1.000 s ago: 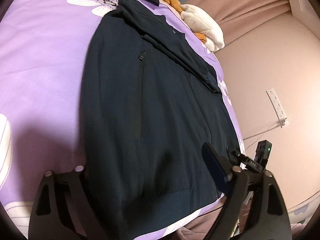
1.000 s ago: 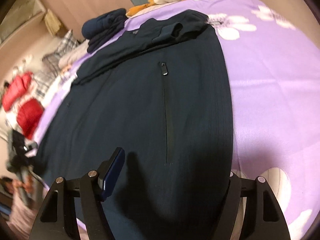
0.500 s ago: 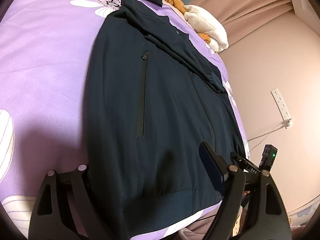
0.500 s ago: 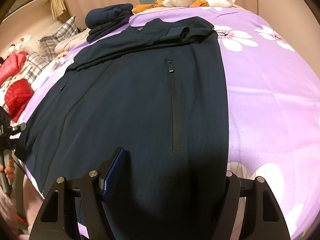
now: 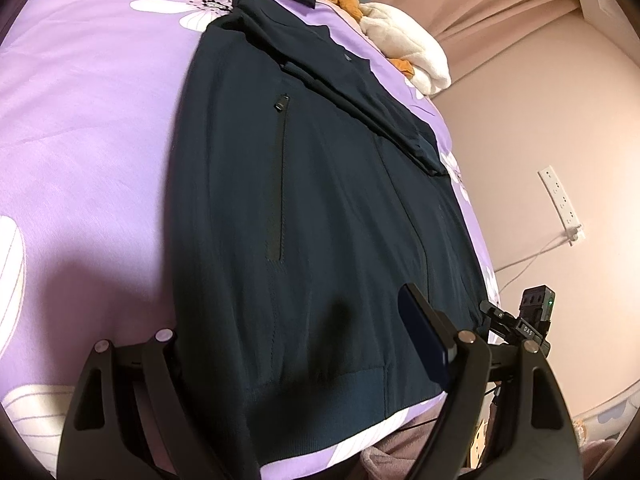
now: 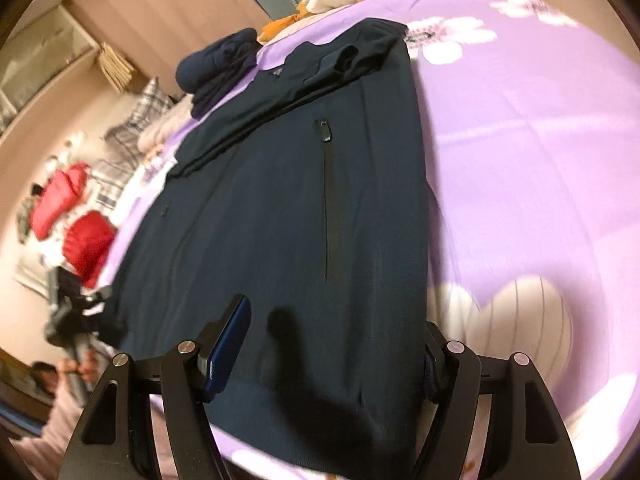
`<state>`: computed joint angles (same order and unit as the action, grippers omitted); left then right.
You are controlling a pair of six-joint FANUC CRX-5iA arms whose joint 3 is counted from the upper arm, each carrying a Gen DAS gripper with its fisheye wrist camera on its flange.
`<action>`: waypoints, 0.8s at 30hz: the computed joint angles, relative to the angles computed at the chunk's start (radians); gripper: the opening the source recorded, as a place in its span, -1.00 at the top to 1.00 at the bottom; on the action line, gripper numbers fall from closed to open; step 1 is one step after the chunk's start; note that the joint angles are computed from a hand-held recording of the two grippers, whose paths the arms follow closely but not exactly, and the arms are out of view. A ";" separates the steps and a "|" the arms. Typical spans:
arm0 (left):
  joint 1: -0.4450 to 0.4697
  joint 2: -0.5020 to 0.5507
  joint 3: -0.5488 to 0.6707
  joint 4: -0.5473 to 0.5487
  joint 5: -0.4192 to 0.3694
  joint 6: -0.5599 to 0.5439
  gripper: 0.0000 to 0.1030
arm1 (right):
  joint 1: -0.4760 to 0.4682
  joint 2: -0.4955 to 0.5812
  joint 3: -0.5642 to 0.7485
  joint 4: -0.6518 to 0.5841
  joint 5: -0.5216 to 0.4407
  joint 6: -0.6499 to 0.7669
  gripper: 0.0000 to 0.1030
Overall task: Fold large clothes
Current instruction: 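Close both tools on the ribbed jacket hem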
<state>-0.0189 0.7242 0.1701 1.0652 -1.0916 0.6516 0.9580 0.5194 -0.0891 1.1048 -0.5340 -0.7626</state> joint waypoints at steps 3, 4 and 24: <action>0.001 -0.001 -0.004 0.001 -0.012 -0.015 -0.61 | -0.019 -0.030 -0.082 0.175 0.070 -0.184 -0.43; 0.001 -0.002 -0.006 0.001 -0.015 -0.016 -0.61 | -0.022 -0.033 -0.092 0.214 0.079 -0.224 -0.43; 0.035 -0.025 -0.079 0.043 -0.115 -0.094 -0.62 | -0.062 -0.043 -0.129 0.378 0.131 -0.386 -0.44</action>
<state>0.0158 0.6987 0.0912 1.1087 -1.2064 0.5579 0.8959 0.4762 -0.2183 1.4824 -0.4035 -1.1484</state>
